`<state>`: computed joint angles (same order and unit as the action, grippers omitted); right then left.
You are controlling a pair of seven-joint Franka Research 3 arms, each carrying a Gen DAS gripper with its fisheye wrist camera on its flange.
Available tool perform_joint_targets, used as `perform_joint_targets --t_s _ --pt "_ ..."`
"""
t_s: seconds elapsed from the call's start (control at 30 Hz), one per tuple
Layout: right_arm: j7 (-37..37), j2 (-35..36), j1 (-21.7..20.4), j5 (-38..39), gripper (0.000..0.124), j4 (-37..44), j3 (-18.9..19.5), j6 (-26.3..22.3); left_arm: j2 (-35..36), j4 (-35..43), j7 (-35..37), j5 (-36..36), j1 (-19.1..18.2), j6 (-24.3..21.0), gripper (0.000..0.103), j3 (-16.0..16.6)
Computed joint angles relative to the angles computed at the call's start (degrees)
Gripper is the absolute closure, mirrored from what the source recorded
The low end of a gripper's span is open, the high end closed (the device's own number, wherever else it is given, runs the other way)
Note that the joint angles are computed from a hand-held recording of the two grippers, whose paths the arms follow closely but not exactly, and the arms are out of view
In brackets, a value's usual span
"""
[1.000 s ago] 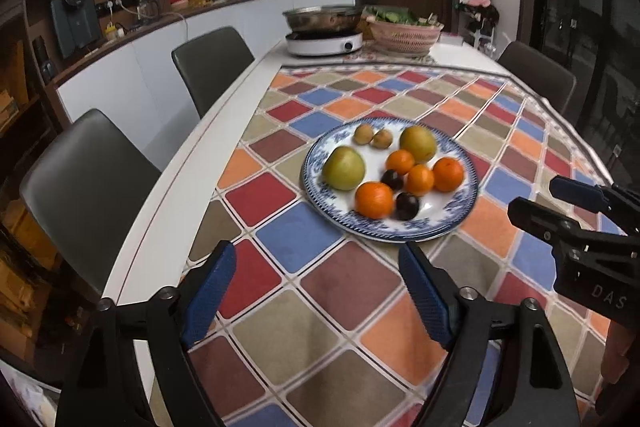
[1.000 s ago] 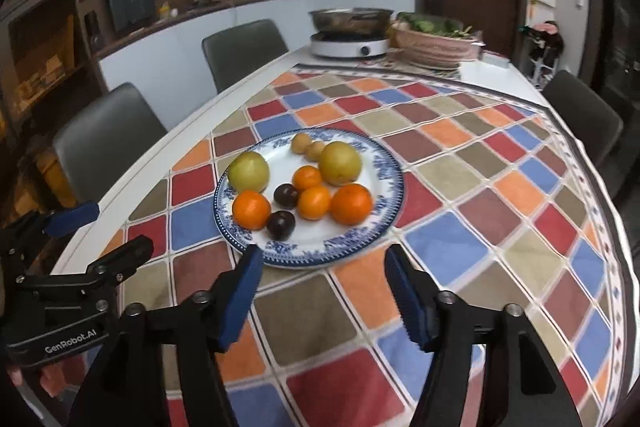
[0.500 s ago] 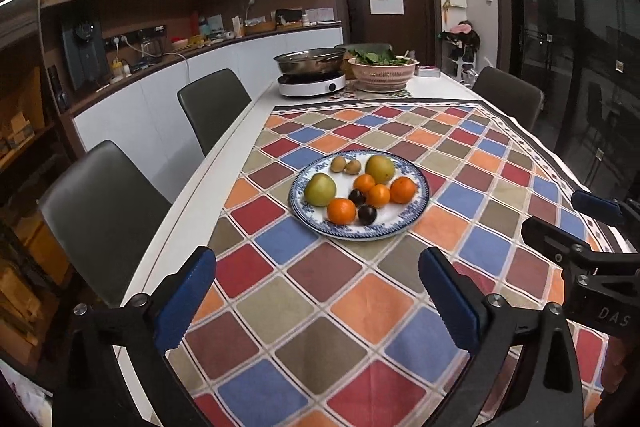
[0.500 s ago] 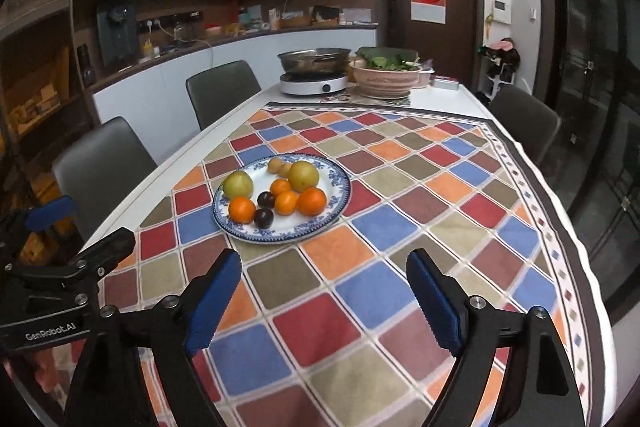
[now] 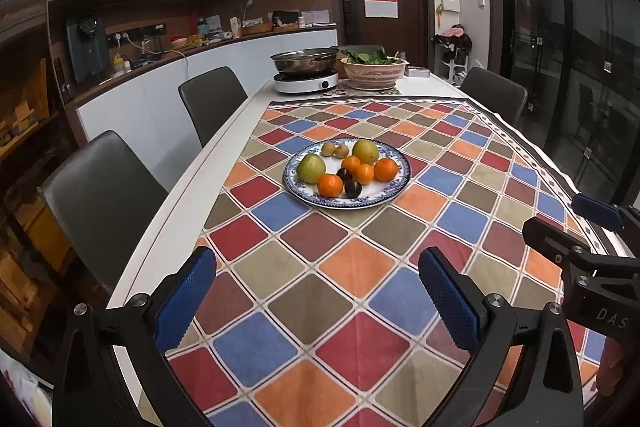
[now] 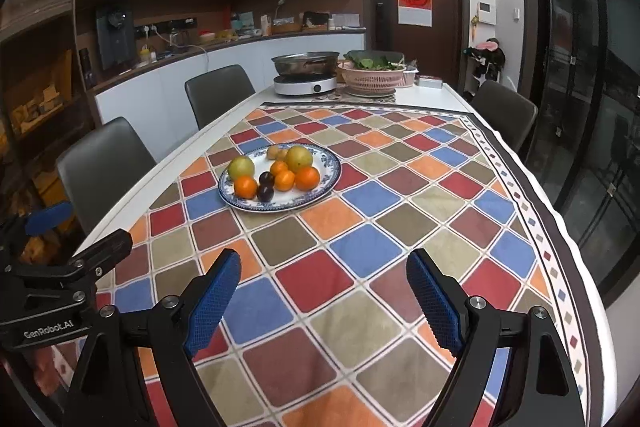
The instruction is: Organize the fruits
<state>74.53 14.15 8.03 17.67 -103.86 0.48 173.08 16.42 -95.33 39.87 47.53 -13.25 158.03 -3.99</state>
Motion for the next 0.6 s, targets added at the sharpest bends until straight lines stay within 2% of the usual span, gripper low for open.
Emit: perform_joint_targets --t_s 0.6 --pt "-4.5 -5.0 -0.7 4.0 0.039 -7.9 1.6 4.5 -4.2 -6.3 -4.3 3.7 0.7 2.5 0.0 -0.9"
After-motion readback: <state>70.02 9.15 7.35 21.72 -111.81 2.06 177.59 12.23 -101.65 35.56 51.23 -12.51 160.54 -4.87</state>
